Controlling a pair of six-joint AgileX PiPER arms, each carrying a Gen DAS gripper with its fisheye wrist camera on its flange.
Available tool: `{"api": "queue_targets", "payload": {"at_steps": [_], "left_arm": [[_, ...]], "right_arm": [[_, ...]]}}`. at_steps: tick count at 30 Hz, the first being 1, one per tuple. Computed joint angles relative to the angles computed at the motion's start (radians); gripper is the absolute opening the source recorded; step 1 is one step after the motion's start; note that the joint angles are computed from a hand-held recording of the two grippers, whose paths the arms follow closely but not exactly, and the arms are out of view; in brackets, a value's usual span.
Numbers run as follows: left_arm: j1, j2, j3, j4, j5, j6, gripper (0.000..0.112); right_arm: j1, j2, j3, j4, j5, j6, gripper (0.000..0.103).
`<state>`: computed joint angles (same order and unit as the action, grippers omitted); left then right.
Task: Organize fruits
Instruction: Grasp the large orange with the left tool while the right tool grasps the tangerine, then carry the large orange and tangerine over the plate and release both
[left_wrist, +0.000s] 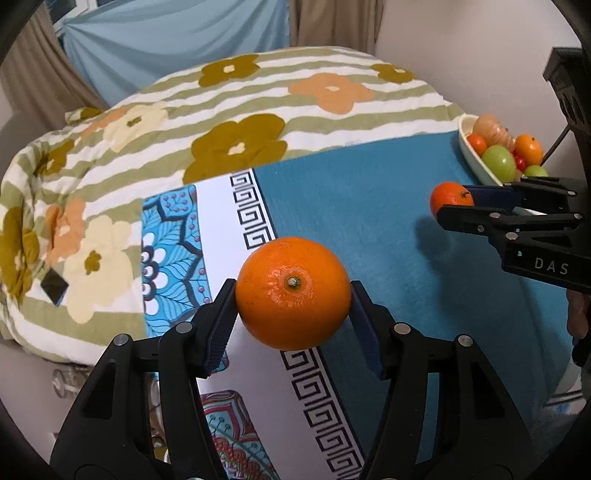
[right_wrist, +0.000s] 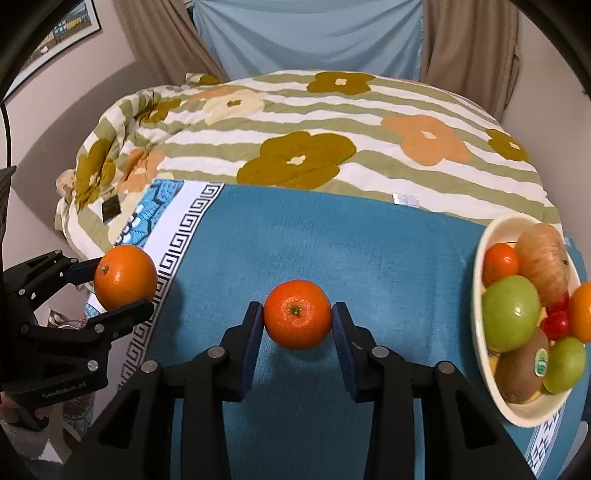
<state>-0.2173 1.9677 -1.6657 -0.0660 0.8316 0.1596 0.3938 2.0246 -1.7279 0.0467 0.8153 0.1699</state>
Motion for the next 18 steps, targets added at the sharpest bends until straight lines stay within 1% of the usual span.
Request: {"api": "queue_targets", "payload": {"at_steps": [5,11,15,18], "left_arm": [[-0.027,-0.014,-0.052,0.042,0.047,-0.061,0.064],[-0.103,-0.016,-0.148,0.100,0.109,-0.200,0.064],[-0.175,0.027,-0.265,0.117,0.171,-0.285,0.064],[-0.241,0.086,-0.386,0.137,0.220,-0.335,0.064]], "right_arm": [[-0.028,-0.083,0.074,0.017,-0.016,-0.015,0.035],[-0.107,-0.189,0.164,0.067,-0.011,-0.111,0.035],[-0.189,-0.257,0.211,0.106,0.002,-0.194,0.035],[-0.263,-0.294,0.229,0.143,0.023,-0.270,0.035]]}}
